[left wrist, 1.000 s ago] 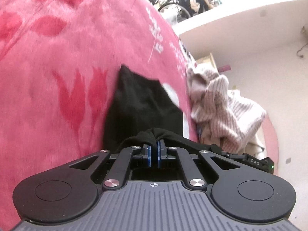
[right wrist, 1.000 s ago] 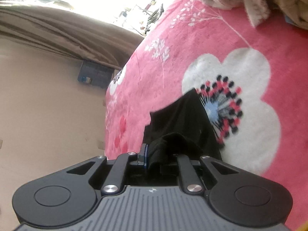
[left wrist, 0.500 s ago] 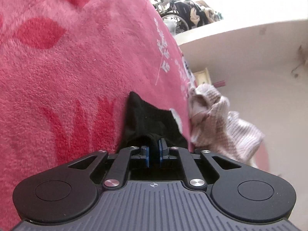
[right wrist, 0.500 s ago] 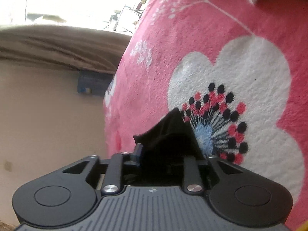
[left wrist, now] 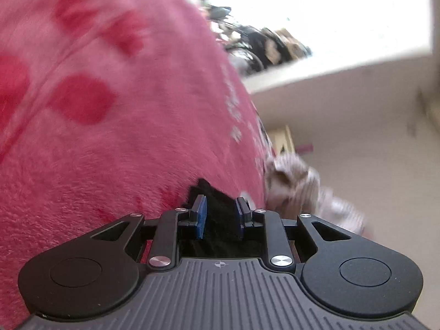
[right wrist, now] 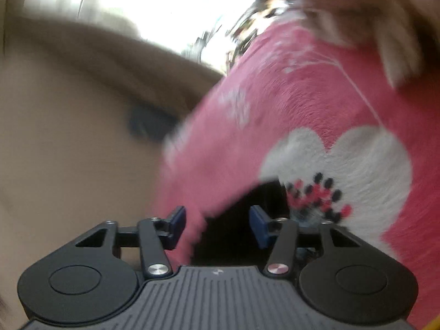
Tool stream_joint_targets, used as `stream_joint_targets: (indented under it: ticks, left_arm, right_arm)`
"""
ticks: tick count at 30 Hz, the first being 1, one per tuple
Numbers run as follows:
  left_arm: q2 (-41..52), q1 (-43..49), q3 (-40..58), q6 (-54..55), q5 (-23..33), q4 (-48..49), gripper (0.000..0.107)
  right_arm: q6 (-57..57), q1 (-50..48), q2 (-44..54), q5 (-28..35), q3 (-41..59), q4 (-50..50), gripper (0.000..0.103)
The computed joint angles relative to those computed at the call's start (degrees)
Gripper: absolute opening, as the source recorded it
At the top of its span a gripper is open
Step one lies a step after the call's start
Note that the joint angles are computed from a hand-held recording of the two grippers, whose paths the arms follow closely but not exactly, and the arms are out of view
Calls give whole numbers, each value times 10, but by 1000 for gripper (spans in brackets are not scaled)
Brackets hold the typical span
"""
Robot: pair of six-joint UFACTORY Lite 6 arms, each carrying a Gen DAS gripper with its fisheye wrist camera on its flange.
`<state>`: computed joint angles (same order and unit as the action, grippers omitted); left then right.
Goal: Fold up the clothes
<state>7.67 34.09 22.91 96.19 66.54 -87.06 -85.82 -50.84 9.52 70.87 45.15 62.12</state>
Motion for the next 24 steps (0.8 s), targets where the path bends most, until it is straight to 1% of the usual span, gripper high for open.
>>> stream_joint_targets:
  ticks: [1, 2, 4, 6, 7, 8, 9, 10, 11, 12, 13, 15, 17, 18, 20, 24]
  left_arm:
    - [-33, -13, -8, 8, -10, 12, 21]
    - [-62, -33, -18, 22, -24, 18, 21]
    - [-115, -82, -35, 47, -57, 21, 21]
    - [-169, -147, -58, 68, -114, -3, 21]
    - [-181, -176, -66, 82, -140, -27, 21]
    - [-180, -200, -71, 103, -160, -54, 21]
    - [-182, -216, -78, 124, -181, -81, 21]
    - [-184, -221, -83, 134, -195, -100, 21]
    - [-184, -221, -84, 140, -204, -115, 21]
    - [-183, -221, -86, 147, -213, -133, 21]
    - [-182, -221, -87, 152, -221, -148, 21]
    - [-192, -183, -87, 126, -202, -118, 21]
    - [-221, -158, -91, 105, -193, -80, 23]
    - [-234, -145, -94, 102, -188, -60, 24]
    - [-255, -131, -99, 97, -187, -23, 25]
    - [-278, -137, -109, 94, -193, 17, 25]
  right_arm:
    - [-29, 14, -40, -23, -23, -23, 37]
    - [-61, 29, -77, -43, -50, -40, 33]
    - [-109, 68, -152, -93, -102, -62, 30]
    - [-135, 116, -189, -168, -145, -33, 27]
    - [-150, 142, -194, -208, -159, -3, 22]
    - [-170, 169, -189, -249, -168, 41, 20]
    - [-190, 184, -183, -275, -172, 87, 19]
    - [-205, 186, -183, -284, -174, 125, 18]
    - [-216, 183, -194, -281, -179, 148, 19]
    - [-232, 178, -216, -271, -188, 161, 22]
    - [-254, 176, -243, -258, -199, 164, 22]
    - [-278, 167, -277, -218, -203, 122, 23]
    - [-288, 187, -297, -207, -201, 83, 23]
    - [-290, 207, -302, -213, -199, 69, 23]
    - [-295, 256, -301, -246, -191, 53, 23]
    - [-282, 356, -279, -313, -158, 8, 23]
